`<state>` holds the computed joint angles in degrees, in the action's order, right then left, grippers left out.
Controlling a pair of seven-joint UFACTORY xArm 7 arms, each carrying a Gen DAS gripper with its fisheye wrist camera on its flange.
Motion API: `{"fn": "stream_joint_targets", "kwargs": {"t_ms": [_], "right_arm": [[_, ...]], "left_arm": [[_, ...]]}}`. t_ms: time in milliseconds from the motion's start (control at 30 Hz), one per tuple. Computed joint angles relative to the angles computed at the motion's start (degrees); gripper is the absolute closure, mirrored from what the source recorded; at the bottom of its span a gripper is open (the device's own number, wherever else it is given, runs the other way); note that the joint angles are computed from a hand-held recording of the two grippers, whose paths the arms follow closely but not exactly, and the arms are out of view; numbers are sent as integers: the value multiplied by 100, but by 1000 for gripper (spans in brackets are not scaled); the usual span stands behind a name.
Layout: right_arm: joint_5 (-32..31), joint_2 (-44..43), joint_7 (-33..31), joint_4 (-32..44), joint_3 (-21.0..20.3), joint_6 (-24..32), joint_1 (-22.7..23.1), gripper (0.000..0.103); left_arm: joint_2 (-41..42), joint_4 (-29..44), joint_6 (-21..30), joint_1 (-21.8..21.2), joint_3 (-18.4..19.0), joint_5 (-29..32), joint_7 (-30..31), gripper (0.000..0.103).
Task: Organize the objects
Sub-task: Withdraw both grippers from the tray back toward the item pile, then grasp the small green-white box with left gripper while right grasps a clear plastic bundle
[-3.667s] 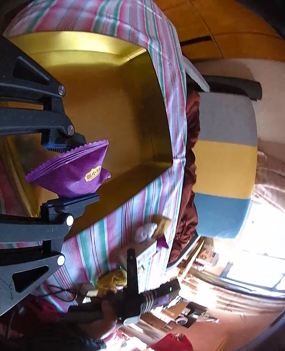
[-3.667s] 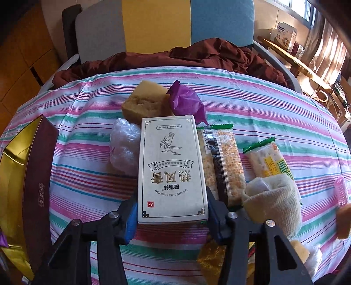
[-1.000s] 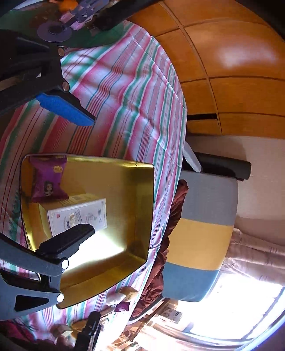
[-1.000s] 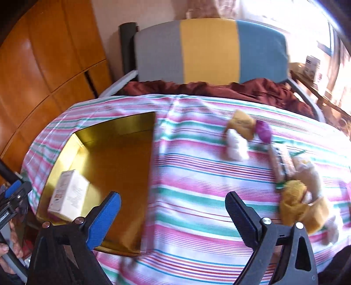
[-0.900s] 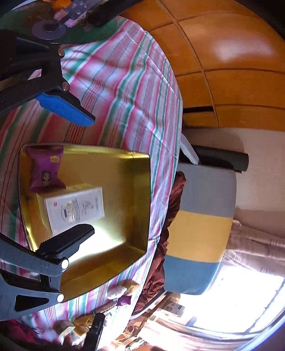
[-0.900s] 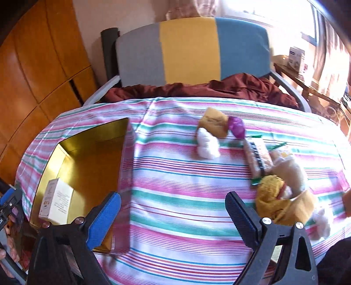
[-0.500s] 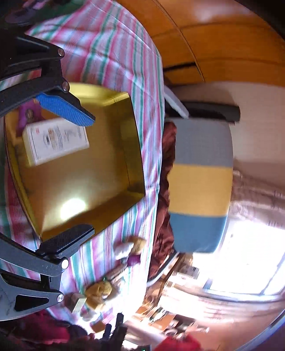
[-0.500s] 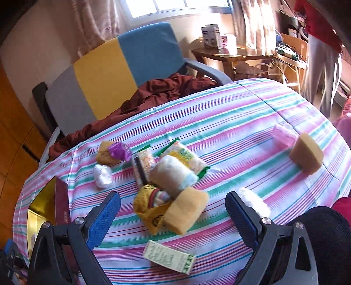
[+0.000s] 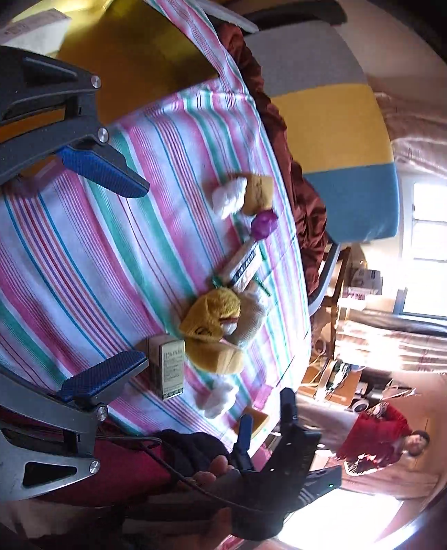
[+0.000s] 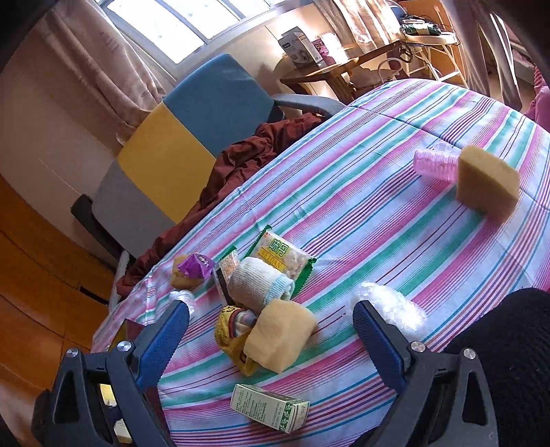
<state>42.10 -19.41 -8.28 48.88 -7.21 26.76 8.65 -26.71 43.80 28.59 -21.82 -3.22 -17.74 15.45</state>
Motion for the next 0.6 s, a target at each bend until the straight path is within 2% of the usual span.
{"fn": "stream_joint_targets", "kwargs": {"t_ms": [133, 233, 400, 533, 600], "right_arm": [[622, -56, -564, -45, -213, -32, 228, 5], [976, -64, -739, -67, -273, -26, 239, 5], [1649, -48, -954, -88, -377, 81, 183, 5], [1743, -77, -964, -125, -252, 28, 38, 5], [1684, -97, -836, -168, -158, -117, -29, 5]], "left_arm": [[774, 418, -57, -531, 169, -695, 654, 12], [1222, 782, 71, -689, 132, -1288, 1163, 10], [1857, 1349, 519, -524, -140, -1813, 1374, 8], [2252, 1731, 1063, -295, -293, -2345, 1638, 5], [2450, 1881, 1124, -165, -425, -2266, 1389, 5]]}}
